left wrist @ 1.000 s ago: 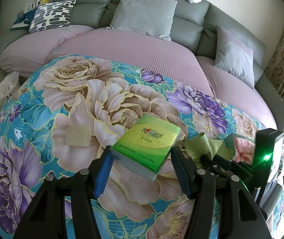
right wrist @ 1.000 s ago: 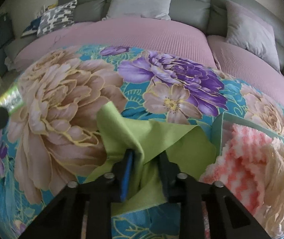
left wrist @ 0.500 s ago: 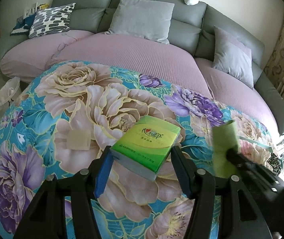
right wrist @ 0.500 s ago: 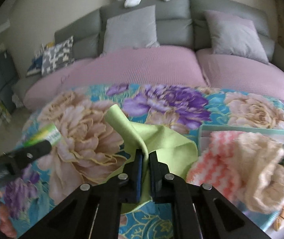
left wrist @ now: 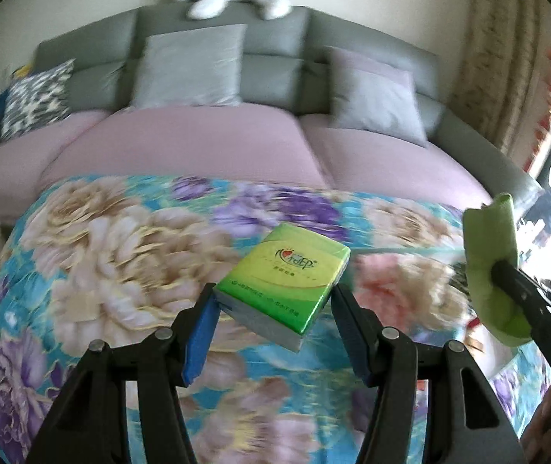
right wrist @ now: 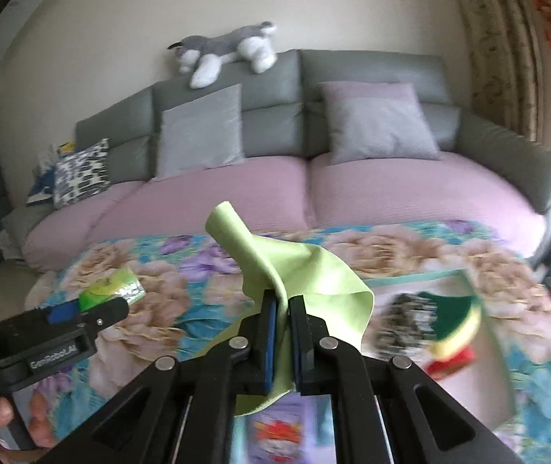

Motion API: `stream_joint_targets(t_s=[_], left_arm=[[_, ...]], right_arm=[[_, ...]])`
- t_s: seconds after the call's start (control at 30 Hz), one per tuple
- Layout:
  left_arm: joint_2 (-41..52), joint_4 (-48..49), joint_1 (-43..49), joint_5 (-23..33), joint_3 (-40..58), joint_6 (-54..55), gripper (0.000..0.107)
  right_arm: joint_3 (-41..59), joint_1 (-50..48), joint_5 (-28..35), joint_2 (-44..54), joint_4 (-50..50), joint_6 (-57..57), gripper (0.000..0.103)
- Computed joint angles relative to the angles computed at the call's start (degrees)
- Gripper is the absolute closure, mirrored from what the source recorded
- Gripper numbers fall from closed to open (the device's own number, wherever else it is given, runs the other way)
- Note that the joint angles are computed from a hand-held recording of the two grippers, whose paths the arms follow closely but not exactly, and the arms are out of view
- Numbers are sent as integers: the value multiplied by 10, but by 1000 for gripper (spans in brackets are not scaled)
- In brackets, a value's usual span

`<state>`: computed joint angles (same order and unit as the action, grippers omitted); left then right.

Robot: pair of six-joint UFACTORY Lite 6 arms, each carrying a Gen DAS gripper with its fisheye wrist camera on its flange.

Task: Organize soft objects
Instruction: 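Carry the tissue packet and lime cloth into the tray while both tools release them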

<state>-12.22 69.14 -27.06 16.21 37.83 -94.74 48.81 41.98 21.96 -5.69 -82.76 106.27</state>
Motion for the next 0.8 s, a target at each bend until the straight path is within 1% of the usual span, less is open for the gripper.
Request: stream_joint_targets(t_s=[0.17,0.27,0.33,0.5,0.6,0.7,0.8], left_arm=[[72,25,-116,30,64,-42,46],[119,29,-171,50,103,-50,46],[162,29,-206,63,138,-50,46],[253,13,-253,89,207,-34,46],[287,0,-261,94,230,-26,46],[316,-18,-264,98,247,-14,46],[335,-31,-258,87,255,1,46]], right_arm=[[-83,-49,2,-108,72,-84,96],[-128,-95,-22,-162,126,-147,96],[-150,-126,-43,-181,156,-182,96],[-194,-193,-99,-191,217,-262,95],[-213,-217,-121,-182,206,-264,95],[-226,-251,-157,-169,213,-282,94],[-230,-270,-183,-144,160,-235,93]])
